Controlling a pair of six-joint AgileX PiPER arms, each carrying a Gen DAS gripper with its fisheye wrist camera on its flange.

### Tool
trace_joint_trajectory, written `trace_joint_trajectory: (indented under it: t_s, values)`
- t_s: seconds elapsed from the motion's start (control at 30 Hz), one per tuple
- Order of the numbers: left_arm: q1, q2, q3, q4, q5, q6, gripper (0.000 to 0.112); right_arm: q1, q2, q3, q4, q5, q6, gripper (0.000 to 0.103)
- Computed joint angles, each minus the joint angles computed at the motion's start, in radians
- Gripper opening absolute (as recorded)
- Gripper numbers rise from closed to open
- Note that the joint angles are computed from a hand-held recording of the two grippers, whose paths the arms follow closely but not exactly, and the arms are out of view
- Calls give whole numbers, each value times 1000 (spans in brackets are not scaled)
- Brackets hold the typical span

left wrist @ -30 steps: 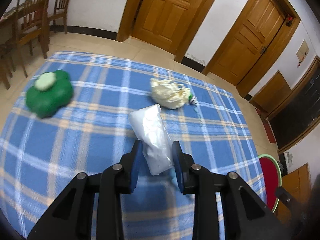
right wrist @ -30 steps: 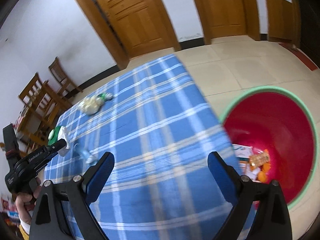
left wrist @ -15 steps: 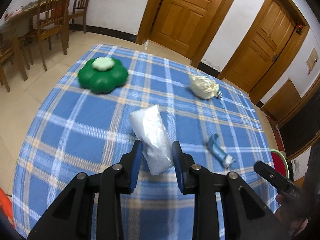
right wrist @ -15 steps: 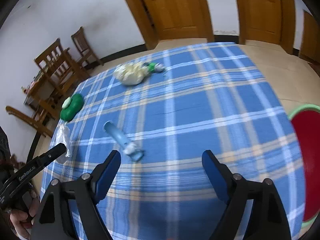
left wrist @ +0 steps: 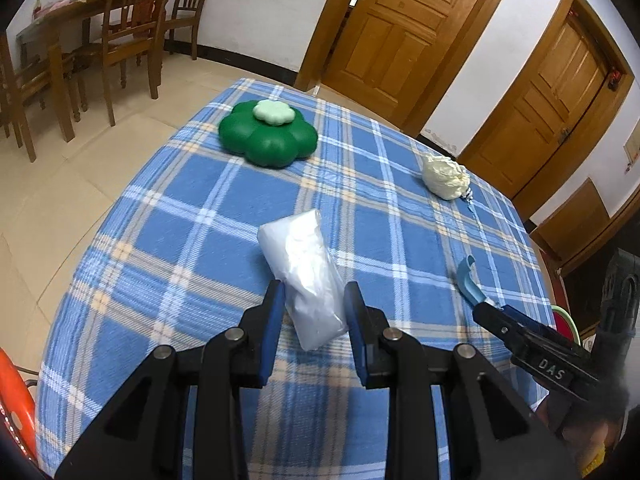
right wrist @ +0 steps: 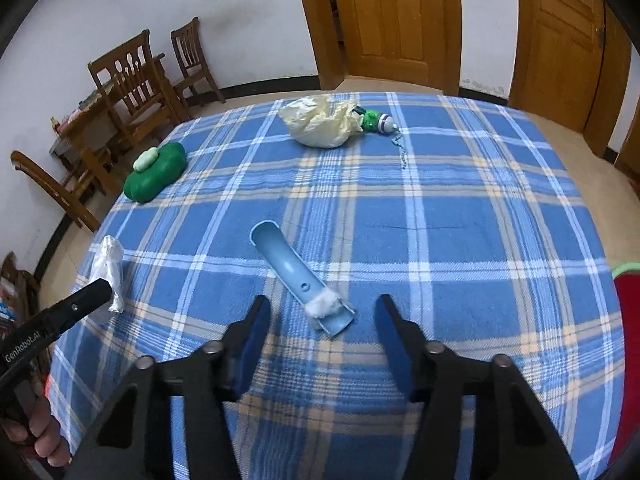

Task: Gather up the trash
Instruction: 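Lower the right tool onto the blue plastic scoop while the left tool holds the bag, then carry the white bag and blue scoop over the red bucket with both tools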

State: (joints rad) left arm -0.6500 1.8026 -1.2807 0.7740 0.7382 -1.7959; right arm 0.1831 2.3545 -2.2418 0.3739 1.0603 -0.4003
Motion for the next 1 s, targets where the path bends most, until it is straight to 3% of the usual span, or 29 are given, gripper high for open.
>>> trace_joint_trajectory:
  t_s: [0.13,0.2,0.33,1.0]
  values:
    - [11,-10,29,3,-27,-25,31,8,-10,19,-24,-23,0,32]
    - [10,-14,35,8,-31,-34,31,3,-12,23,-19,-23,3,26]
    - [5,-21,42,15,-31,-45,31,-11,-16,30,11,-11,5,25]
    - [-50,36,-108,-49,-24,76,31,-215,-262,389,218,-113,-116,25]
